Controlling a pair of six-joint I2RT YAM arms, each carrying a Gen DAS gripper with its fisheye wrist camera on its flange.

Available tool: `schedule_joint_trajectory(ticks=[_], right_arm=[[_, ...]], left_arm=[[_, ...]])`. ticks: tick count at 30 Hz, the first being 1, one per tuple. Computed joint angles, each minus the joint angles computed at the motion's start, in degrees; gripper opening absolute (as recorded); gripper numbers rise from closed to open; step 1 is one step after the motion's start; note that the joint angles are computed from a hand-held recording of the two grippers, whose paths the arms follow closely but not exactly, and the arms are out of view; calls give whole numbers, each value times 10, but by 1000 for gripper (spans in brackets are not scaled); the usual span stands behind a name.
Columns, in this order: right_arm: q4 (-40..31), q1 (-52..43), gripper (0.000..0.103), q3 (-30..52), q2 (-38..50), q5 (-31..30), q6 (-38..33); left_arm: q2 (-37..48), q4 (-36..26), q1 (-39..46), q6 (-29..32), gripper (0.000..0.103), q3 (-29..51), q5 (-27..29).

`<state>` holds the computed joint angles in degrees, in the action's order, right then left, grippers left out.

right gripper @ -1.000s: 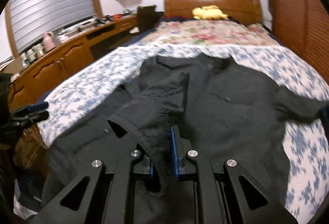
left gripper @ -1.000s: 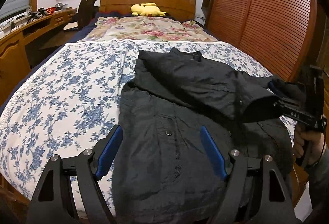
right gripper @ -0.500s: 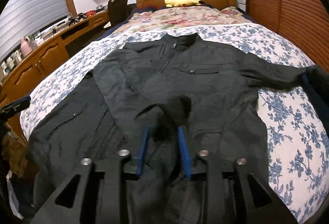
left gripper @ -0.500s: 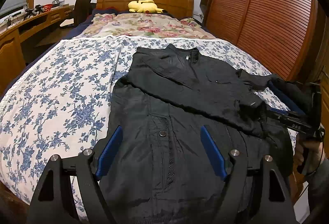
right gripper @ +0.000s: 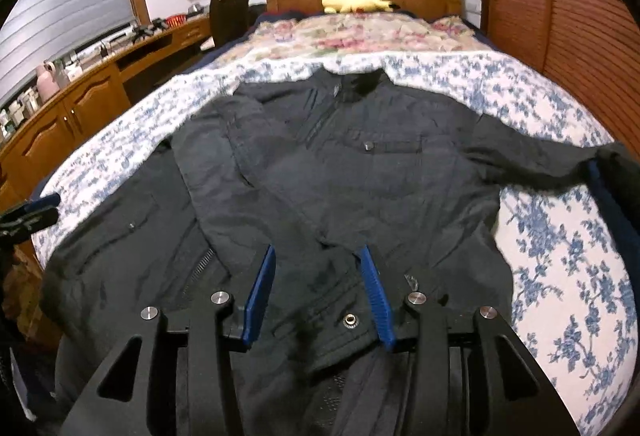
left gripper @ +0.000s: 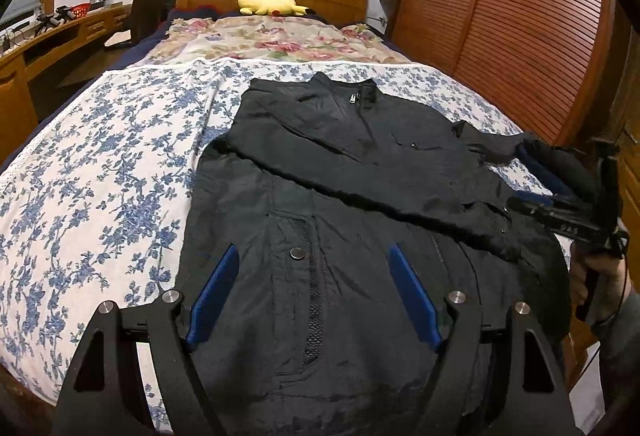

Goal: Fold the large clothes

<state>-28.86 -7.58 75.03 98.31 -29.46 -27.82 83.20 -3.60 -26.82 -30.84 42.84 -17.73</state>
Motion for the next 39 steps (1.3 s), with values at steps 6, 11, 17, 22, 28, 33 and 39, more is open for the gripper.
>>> schedule_joint_trajectory(ticks=[6,11,17,22,28,33,39], right_arm=[[-26,9,46,18,58,49,-15],[-16,8,46,11,63,46,-19],[-35,2,46,26,67,41,-25],[-59,-23,46,29,44,20,-32],[-80,-80,46,49,23,-15,-50],[-87,-129,58,90,34,-24,-61],[-102,-172,63,160,77,-20,-57]], left_arm=[[17,4,0,2,78,8,3],[31,5,2,6,78,22,3],[54,7,3,18,78,52,0],[84,12,5,29,78,84,6],[138,8,-5,43,78,147,11],[176,7,-17,53,78,197,15],[223,-6,-29,69,79,263,20]])
